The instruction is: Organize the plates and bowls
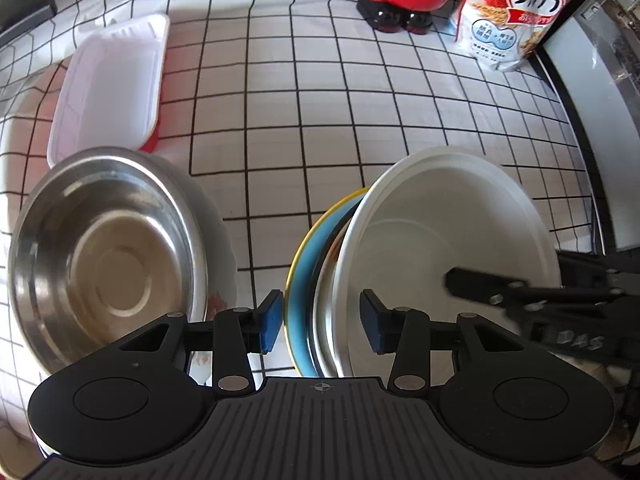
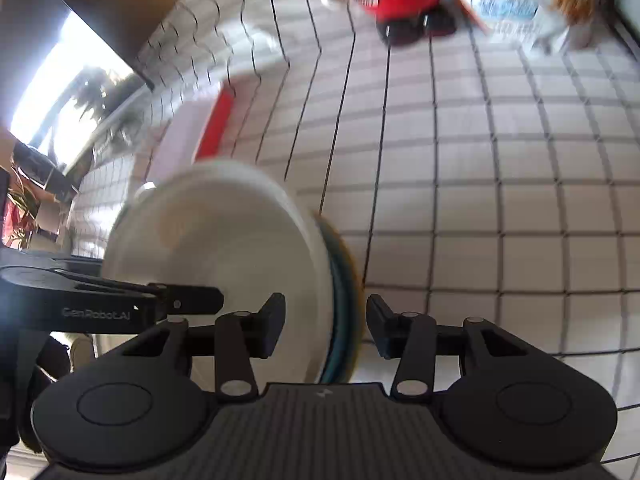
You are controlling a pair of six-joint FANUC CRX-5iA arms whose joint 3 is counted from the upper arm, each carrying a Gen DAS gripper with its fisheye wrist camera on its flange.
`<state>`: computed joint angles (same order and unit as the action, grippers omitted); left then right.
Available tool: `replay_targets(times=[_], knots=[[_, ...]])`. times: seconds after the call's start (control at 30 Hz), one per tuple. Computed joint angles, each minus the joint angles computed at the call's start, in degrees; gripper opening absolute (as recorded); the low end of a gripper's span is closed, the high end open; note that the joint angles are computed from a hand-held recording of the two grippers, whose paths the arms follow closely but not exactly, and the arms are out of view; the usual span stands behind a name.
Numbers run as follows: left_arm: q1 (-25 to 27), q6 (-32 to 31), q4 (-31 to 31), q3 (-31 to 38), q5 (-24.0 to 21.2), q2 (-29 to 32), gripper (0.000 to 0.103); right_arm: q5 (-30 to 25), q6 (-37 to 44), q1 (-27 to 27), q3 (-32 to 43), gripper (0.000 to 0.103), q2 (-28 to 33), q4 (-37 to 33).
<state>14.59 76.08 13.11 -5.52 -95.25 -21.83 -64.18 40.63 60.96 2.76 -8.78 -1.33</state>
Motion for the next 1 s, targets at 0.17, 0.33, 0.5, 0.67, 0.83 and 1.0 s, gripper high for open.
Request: replay_targets(times=[0.17,0.33,0.5,0.67,0.83,1.0], knots=[[-0.57,-0.96,-0.9,0.5,0.8,-0.02,0.045,1.27,-4.33,0.7,-1.64,0.046,-1.52,4.02],[-1.65,-1.96,-3.27,0.89,0.73,0.22,0.047,2.38,-4.77,2.13,-1.79,0.048,-2.04,5.41],[1.62,-3.28,-0.35,-0.95,0.35,-0.79,0.045,0.97,-4.56,0.71,-0.53,0.048,-0.79,2.62],[2.92,-2.98,3.3,-2.81,-0.36,-0.28,0.048,0.25,-2.6,-1.55,0.09,0.048,0.18,-3.91],[1.04,-2.28,2.55,-2.5,0.4,0.03,0.052,1.25,-1.63,-2.2,-0.52,0.048,0.8,-7.44],[1.48,-2.59,2.81,-2.85,0.71,-0.08,0.052,4.09,-1.2,-4.04,-1.83,0.049,0.22,-12.4]])
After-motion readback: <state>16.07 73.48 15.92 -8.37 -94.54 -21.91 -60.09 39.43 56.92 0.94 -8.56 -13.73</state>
